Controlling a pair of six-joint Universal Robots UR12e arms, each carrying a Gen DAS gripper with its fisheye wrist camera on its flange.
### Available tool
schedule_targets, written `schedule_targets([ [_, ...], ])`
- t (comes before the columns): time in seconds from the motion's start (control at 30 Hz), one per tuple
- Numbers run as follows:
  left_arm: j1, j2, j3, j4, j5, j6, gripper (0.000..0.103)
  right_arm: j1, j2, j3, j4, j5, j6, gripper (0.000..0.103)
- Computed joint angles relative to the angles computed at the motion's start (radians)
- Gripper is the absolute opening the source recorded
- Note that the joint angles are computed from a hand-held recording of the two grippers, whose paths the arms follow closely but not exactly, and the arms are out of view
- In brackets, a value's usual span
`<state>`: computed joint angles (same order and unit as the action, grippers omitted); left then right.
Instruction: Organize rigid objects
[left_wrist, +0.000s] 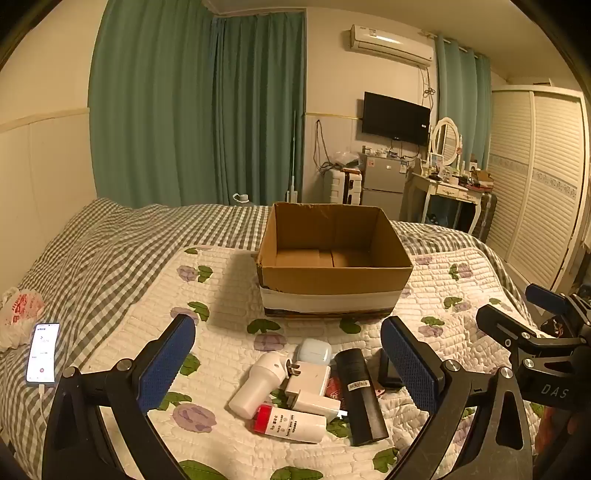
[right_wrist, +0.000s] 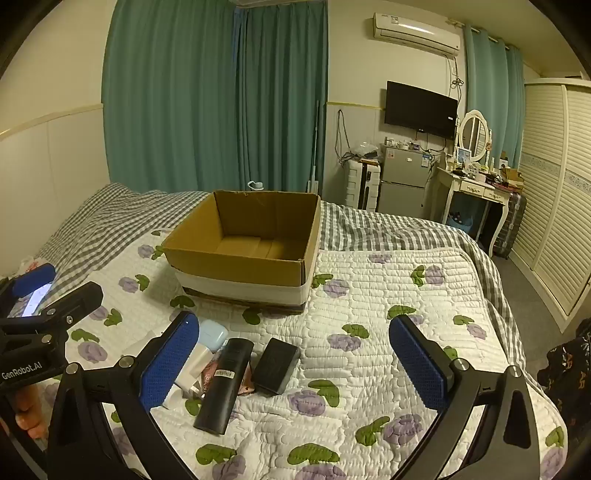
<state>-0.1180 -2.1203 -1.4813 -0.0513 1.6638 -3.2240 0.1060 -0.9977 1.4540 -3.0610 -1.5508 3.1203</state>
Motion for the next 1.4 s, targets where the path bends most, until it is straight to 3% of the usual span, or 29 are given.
schedule_targets([
  [1.4, -0.001, -0.001, 0.000, 0.006, -0.012, 0.008, 0.102, 0.002, 0.004, -0.003, -0.003, -0.013, 0.004, 0.103],
])
